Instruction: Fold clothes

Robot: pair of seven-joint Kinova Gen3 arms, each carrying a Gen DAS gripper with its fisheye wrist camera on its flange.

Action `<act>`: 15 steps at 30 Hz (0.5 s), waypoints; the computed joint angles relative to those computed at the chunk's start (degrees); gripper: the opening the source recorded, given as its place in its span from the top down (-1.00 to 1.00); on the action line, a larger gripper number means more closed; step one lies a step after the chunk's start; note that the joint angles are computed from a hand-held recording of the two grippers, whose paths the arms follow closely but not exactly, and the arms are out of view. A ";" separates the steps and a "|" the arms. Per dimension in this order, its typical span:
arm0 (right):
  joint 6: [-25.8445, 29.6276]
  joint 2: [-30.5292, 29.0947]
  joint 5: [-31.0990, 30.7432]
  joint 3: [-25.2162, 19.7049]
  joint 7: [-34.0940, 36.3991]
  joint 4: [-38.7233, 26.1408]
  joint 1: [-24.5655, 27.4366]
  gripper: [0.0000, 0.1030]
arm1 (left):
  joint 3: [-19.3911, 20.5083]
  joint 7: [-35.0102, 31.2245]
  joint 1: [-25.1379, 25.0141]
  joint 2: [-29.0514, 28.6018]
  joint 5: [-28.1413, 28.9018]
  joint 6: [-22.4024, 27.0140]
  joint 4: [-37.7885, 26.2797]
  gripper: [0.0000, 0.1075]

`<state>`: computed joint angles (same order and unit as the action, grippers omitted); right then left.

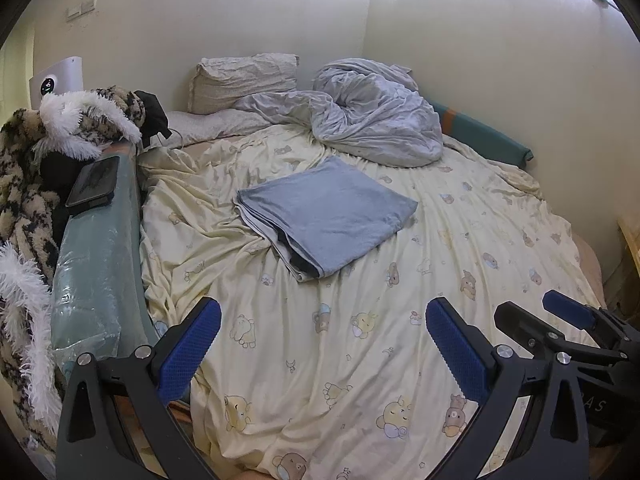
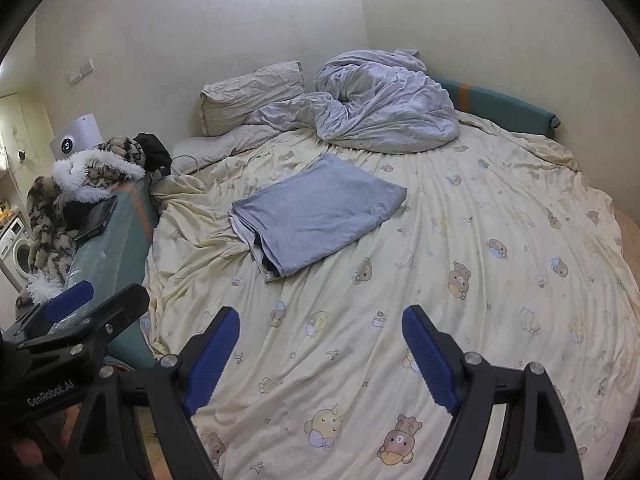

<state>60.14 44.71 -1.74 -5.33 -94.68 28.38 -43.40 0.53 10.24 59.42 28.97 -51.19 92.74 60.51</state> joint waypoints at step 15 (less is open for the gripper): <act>-0.35 -0.89 -0.30 -0.25 -0.40 1.16 0.34 -0.63 | -0.59 -0.77 0.79 1.17 0.37 1.59 -2.69 -0.91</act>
<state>59.79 43.82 -2.03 -5.58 -95.08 29.54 -43.06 -0.07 9.47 60.22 30.14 -50.82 94.33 57.82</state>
